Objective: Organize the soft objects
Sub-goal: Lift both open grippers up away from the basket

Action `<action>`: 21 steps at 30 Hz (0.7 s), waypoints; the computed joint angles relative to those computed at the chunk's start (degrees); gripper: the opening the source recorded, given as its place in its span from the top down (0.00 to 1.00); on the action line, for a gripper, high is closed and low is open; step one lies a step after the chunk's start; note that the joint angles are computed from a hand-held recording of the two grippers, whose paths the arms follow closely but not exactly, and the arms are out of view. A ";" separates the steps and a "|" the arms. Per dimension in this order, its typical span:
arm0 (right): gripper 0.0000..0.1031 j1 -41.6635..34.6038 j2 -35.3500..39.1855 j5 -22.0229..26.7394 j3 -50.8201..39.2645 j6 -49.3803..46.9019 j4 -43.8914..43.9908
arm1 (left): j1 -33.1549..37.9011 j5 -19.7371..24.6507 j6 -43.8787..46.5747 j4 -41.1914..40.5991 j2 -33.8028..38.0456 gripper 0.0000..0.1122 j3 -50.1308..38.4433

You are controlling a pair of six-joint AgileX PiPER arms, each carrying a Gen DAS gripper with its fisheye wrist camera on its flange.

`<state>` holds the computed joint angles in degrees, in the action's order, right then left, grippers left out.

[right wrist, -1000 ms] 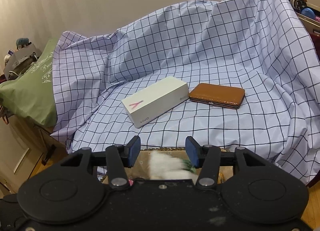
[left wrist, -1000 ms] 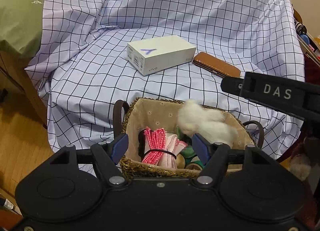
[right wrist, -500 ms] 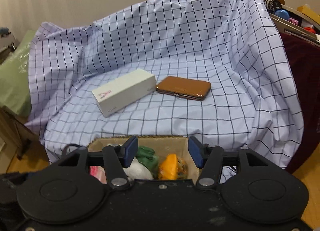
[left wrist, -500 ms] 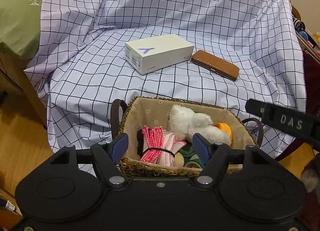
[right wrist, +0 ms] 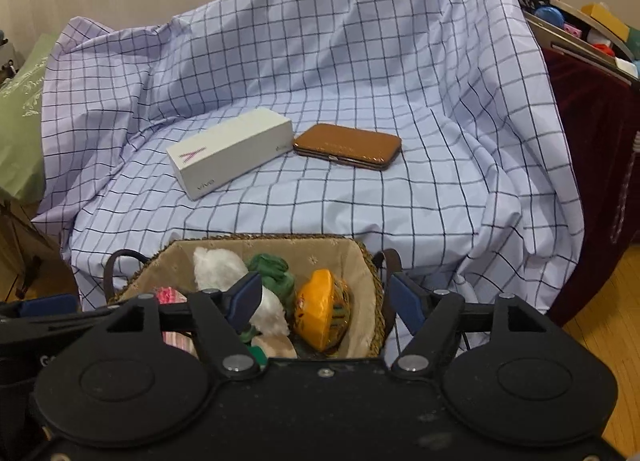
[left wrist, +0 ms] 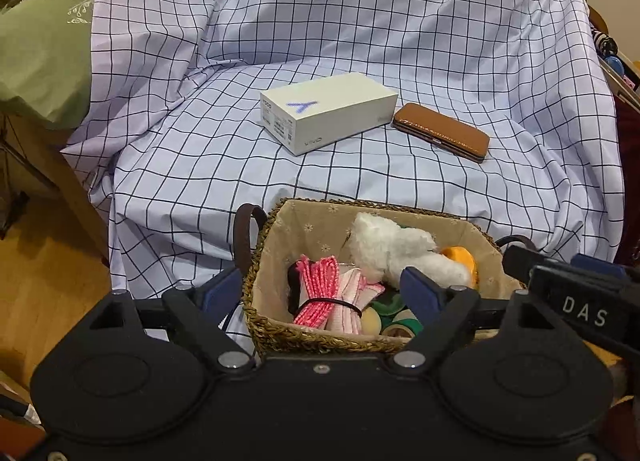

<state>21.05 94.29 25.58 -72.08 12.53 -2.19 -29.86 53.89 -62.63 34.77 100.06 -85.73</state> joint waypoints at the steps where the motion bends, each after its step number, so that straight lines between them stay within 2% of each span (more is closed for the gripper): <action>1: 0.30 0.12 -0.02 0.28 0.03 1.06 -0.94 | -0.02 0.14 -0.04 0.15 0.02 0.26 0.03; 13: 0.18 0.75 0.19 1.87 0.08 8.75 -7.48 | -0.24 1.10 -1.45 1.33 -0.09 0.18 0.22; 21: 0.16 1.01 0.13 1.92 0.22 10.10 -8.65 | -0.16 1.40 -1.02 0.98 0.06 0.18 0.14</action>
<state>22.05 94.42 27.51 -71.87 22.62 -10.85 -30.03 55.29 -63.66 35.75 100.13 -85.59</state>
